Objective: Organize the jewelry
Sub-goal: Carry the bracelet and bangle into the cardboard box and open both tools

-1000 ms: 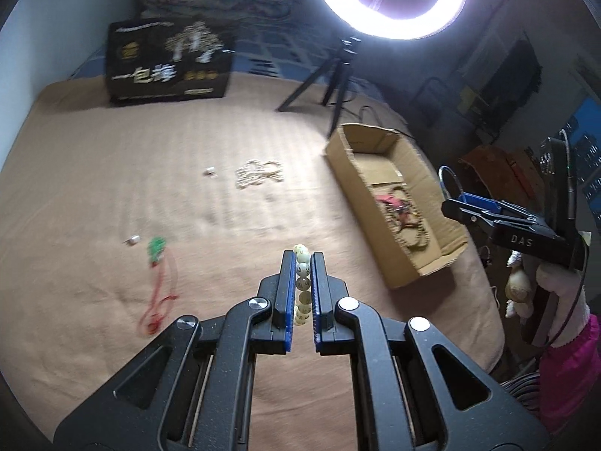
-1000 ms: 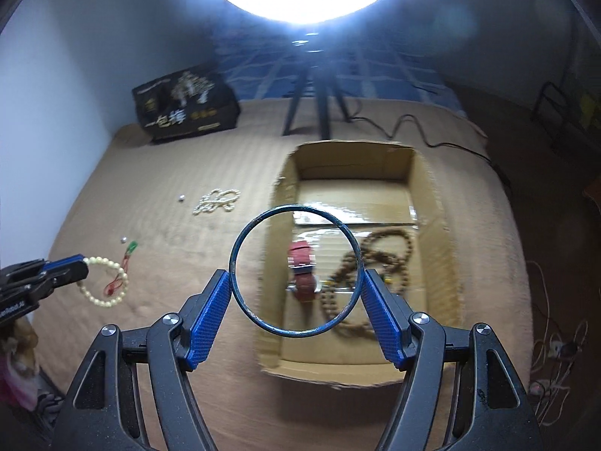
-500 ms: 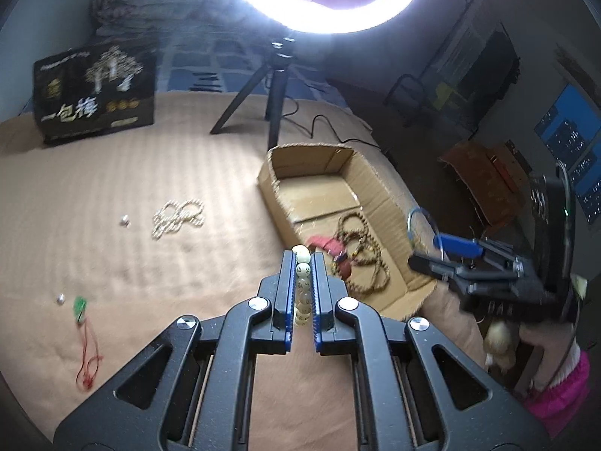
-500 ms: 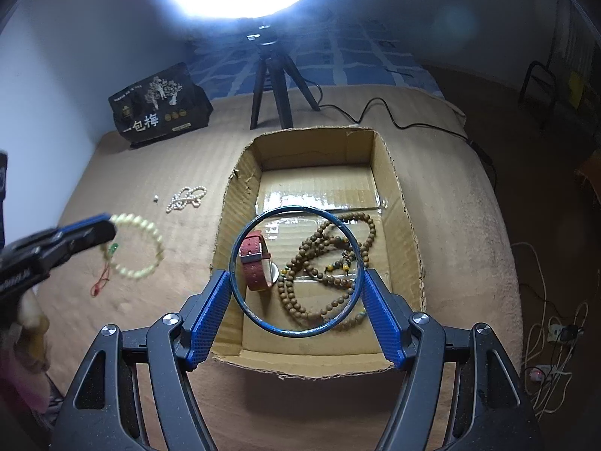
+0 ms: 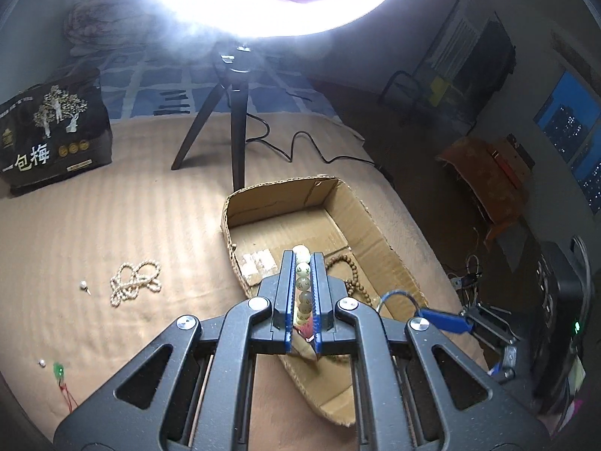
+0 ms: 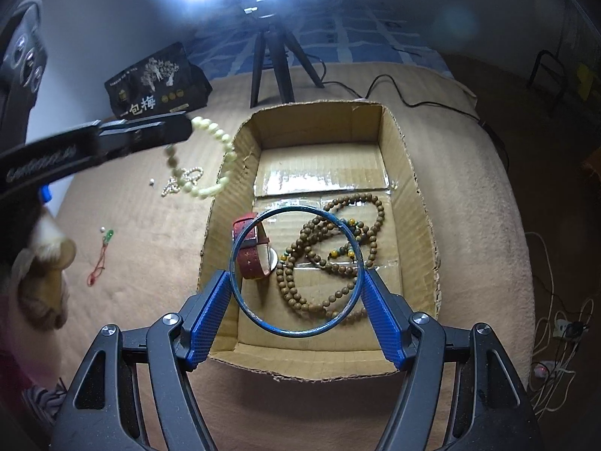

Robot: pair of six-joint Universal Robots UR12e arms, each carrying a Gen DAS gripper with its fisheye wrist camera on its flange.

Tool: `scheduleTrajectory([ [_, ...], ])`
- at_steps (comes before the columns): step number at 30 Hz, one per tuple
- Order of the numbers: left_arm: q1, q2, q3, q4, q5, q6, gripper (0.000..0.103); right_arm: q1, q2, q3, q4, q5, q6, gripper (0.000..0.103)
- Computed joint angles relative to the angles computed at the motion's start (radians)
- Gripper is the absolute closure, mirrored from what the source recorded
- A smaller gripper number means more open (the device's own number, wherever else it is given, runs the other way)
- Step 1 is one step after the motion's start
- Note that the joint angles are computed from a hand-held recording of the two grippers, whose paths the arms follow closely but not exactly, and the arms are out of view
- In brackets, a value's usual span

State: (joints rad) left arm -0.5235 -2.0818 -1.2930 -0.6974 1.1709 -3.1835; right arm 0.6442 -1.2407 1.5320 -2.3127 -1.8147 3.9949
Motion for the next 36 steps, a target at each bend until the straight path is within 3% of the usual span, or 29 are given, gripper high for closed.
scheduleTrajectory([
  [15, -0.014, -0.041, 0.052, -0.033, 0.049, -0.02, 0.098, -0.001, 0.009, -0.006, 0.021, 0.022, -0.01, 0.032],
  [25, -0.015, -0.029, 0.041, -0.033, 0.068, -0.015, 0.097, 0.006, 0.024, -0.032, 0.081, -0.008, -0.015, 0.032],
  [36, -0.006, -0.004, 0.012, -0.011, 0.085, -0.012, 0.097, 0.012, 0.019, -0.032, 0.055, -0.049, 0.003, 0.032],
])
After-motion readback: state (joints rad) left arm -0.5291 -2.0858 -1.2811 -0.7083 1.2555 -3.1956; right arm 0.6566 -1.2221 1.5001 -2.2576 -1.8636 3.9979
